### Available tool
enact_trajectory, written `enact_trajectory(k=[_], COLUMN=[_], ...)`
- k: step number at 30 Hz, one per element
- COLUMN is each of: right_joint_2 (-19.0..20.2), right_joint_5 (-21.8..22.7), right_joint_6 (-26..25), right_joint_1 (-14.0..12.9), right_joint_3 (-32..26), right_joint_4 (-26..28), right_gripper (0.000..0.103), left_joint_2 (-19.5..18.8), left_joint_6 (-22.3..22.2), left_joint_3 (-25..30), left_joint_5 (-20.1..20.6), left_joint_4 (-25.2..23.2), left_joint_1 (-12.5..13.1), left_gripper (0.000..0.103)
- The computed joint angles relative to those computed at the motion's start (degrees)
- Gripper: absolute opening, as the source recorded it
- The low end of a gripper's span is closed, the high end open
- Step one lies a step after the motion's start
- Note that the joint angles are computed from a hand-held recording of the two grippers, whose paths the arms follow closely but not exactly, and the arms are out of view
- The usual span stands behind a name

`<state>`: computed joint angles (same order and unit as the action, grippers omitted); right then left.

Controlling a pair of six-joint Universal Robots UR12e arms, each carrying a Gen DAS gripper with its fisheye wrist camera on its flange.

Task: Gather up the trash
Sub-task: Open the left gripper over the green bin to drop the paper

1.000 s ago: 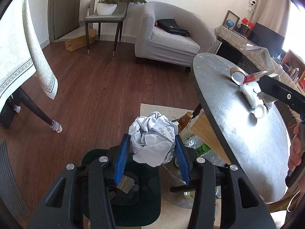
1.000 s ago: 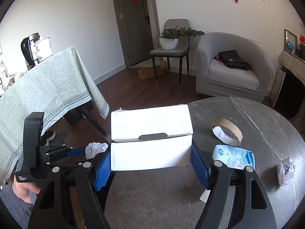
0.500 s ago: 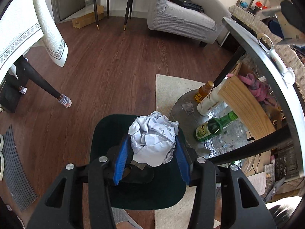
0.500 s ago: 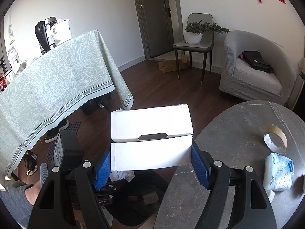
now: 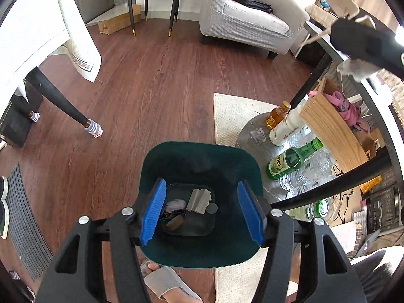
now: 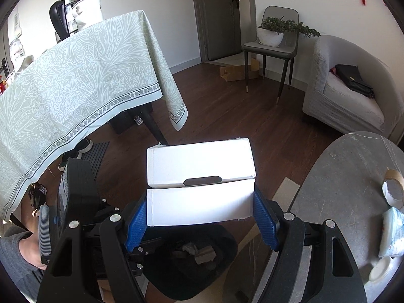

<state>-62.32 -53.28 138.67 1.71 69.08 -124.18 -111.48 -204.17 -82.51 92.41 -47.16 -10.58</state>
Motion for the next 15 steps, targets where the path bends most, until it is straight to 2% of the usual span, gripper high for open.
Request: enact_trajectory(k=[8,15], right_joint_2=[0.15,-0.42], right_joint_5=[-1.94,-4.97], right_joint_6=[-0.94,-3.73], right_joint_1=[0.99,2.59], right_joint_3=[0.33,1.96], right_joint_4=[0.44,0.24], right_gripper=[0.074,0.074], left_joint_2=[2.96,4.91], left_joint_6=[-2.55,-3.62], left_joint_3=[-2.90,-4.27], left_joint_5=[2.73,4.67], left_joint_4=[4.91,8.45], left_joint_1=[1.14,1.73], left_gripper=[0.061,0.053])
